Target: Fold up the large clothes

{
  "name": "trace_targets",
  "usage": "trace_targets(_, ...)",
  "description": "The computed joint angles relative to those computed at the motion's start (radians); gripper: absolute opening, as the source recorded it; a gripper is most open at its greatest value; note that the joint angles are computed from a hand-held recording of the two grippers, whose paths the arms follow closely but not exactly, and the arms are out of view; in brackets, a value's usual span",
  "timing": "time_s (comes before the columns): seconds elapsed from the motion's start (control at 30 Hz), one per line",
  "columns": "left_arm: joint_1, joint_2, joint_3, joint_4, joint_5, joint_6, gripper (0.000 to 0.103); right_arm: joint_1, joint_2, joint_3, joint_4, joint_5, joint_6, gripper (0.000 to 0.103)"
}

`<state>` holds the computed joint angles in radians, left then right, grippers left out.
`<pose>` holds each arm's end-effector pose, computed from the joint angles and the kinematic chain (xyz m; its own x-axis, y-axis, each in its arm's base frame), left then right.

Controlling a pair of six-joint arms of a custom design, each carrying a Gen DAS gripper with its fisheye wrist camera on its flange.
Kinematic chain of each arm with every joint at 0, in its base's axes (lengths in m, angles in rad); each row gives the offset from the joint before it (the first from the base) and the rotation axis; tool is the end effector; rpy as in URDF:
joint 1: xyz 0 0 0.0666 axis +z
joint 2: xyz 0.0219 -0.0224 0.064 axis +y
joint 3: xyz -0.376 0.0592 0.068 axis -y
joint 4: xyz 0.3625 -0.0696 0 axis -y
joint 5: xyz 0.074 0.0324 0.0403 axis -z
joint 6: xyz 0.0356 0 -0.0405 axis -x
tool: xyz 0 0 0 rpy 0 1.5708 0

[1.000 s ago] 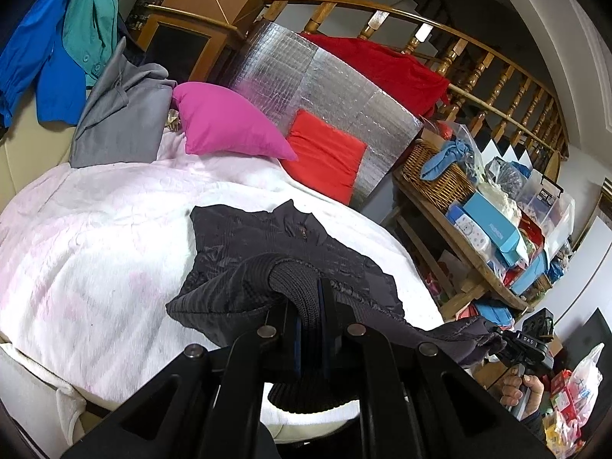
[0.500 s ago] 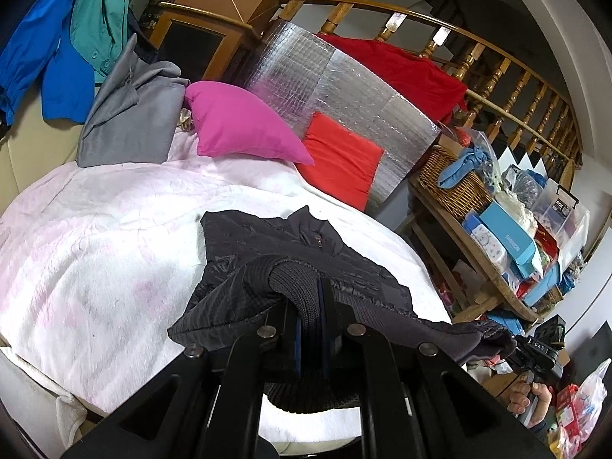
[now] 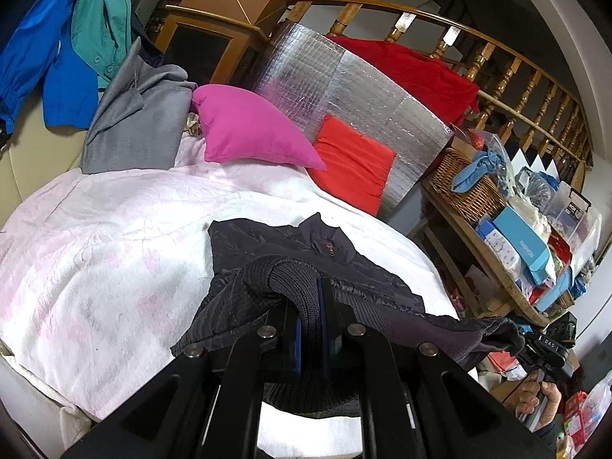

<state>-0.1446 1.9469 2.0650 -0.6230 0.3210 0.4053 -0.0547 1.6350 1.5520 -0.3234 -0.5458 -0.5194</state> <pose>0.6687 -0.1091 0.4457 -0.6016 -0.2905 -0.7441 0.1880 0.8539 -0.4854 0.5711 -0.0132 0.4299 -0.5558 0.4553 -0.6956 -0.1768 0.7528 0.6341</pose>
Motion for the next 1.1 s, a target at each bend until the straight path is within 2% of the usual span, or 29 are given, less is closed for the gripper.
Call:
trace_targets(0.33, -0.001, 0.046, 0.081, -0.041, -0.023, -0.009, 0.008, 0.017, 0.046, 0.084, -0.026, 0.039, 0.005, 0.008)
trace_targets(0.63, -0.014, 0.121, 0.213, -0.109, -0.056, -0.025, 0.008, 0.021, 0.083, 0.134, -0.043, 0.069, -0.012, 0.008)
trace_targets(0.83, -0.016, 0.168, 0.293, -0.144, -0.069, -0.022, 0.008, 0.027, 0.117, 0.196, -0.085, 0.096, 0.013, 0.008)
trace_targets(0.93, -0.018, 0.192, 0.334, -0.168, -0.077, -0.021, 0.008, 0.033, 0.137, 0.230, -0.107, 0.111, 0.023, 0.008)
trace_targets(1.1, -0.020, 0.270, 0.471, -0.244, -0.085, -0.025, 0.008, 0.039, 0.169, 0.277, -0.143, 0.138, 0.033, 0.008)
